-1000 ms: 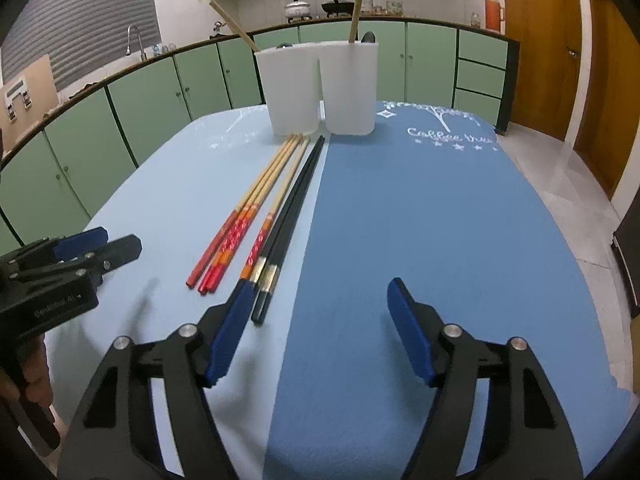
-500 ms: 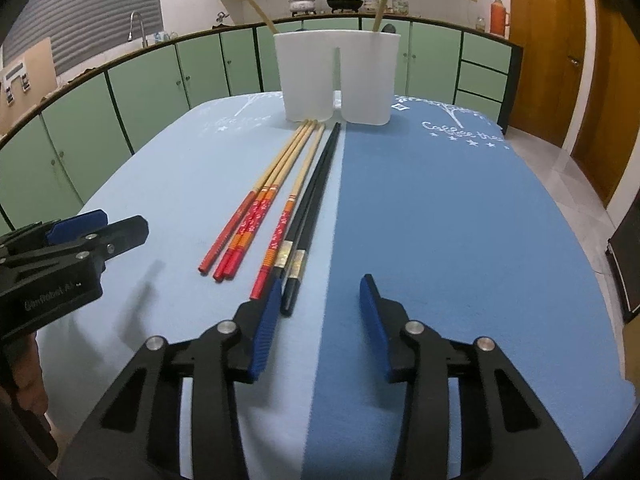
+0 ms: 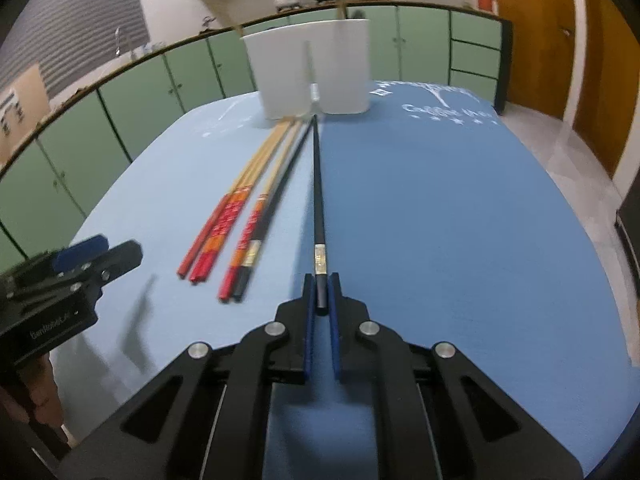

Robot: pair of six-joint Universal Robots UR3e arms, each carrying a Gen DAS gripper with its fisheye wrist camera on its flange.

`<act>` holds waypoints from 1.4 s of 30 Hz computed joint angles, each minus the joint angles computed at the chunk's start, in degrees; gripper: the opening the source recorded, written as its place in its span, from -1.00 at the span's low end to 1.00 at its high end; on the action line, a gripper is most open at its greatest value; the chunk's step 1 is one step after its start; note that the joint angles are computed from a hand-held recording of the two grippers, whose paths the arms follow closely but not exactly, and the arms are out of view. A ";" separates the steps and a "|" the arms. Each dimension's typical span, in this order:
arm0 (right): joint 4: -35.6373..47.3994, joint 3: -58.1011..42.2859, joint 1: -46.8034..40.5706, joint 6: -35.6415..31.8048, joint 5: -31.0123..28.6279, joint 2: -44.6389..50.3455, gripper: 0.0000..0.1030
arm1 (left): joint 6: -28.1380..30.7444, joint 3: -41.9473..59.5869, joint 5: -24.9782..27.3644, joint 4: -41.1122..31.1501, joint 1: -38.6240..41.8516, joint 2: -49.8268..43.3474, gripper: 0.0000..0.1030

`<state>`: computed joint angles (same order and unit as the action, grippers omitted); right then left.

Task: Organize utensils
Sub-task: 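Grasp a black chopstick with the right tool, then grasp a red-patterned wooden chopstick with the left tool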

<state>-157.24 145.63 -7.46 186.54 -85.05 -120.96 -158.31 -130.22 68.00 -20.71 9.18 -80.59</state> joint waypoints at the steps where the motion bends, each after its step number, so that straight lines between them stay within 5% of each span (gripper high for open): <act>1: 1.86 0.78 -2.58 -1.69 2.88 -2.31 -0.88 | -0.20 0.09 0.11 0.11 -0.17 -0.19 0.14; 8: 13.20 4.34 -12.44 -8.85 14.37 -16.08 -0.59 | -0.46 0.04 0.62 0.47 -1.04 -0.67 0.14; 20: 2.96 4.13 -5.22 -5.65 7.01 -7.58 -0.58 | -0.82 0.28 0.94 0.54 -1.50 -1.30 0.14; 23: 0.17 3.27 -2.72 -4.23 3.90 -4.08 -0.81 | -1.00 0.53 0.78 0.50 -1.92 -1.70 0.14; 42: 2.94 4.01 -7.68 -5.16 3.49 -7.62 -0.89 | -3.85 3.10 3.08 2.79 -8.24 -7.02 0.15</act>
<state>-154.31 149.64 -15.14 181.38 -81.56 -128.58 -162.16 -127.12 71.07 -17.91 0.94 -87.61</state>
